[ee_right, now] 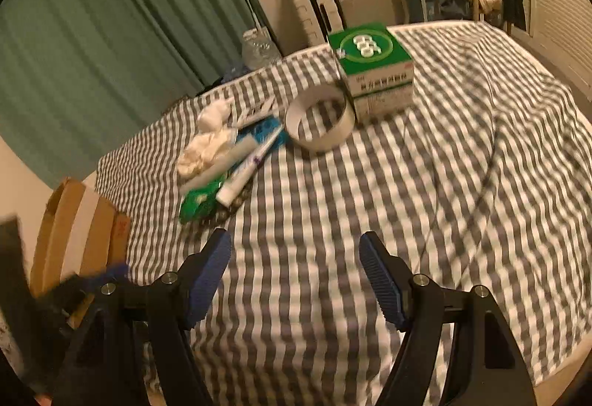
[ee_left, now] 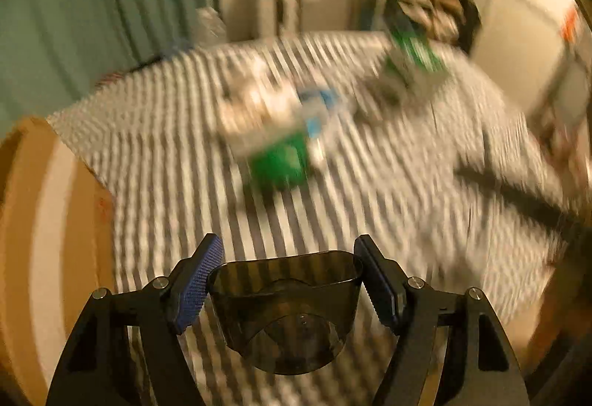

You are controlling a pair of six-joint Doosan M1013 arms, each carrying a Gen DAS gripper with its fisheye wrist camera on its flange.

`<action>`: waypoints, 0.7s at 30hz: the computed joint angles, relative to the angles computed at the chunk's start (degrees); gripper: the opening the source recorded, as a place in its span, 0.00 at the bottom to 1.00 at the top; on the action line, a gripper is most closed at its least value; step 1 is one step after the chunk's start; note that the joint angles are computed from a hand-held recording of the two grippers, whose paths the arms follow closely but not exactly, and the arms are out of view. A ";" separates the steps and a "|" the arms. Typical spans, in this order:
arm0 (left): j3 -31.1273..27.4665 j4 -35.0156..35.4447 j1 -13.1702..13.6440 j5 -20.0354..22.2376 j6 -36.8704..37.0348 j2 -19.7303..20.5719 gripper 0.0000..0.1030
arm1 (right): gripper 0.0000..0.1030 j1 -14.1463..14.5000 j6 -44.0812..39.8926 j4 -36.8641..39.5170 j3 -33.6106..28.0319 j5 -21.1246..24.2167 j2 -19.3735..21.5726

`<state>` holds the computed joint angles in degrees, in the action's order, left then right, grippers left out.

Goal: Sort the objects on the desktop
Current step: 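Grasp the black cup object with the left tool while the right grasps the white tape roll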

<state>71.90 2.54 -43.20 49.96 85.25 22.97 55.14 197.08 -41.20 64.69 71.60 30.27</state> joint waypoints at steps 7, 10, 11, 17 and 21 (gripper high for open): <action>-1.66 12.97 -2.11 -3.52 -23.23 2.68 0.73 | 0.69 -2.92 0.08 -0.84 4.01 -3.54 -1.27; 1.05 13.41 -2.11 -4.45 -24.31 2.24 0.72 | 0.69 -4.35 4.41 -1.74 6.41 -6.46 -1.98; 1.40 12.68 -1.94 -4.22 -24.07 2.42 0.70 | 0.69 -4.83 5.45 -1.96 6.86 -7.22 -2.05; 3.05 9.93 -0.83 -6.42 -23.99 1.98 0.68 | 0.69 -7.09 3.90 -1.60 5.56 -6.37 -0.52; 3.67 9.29 -1.02 -7.43 -22.28 1.66 0.68 | 0.62 -8.35 4.16 -0.33 6.29 -7.16 -0.59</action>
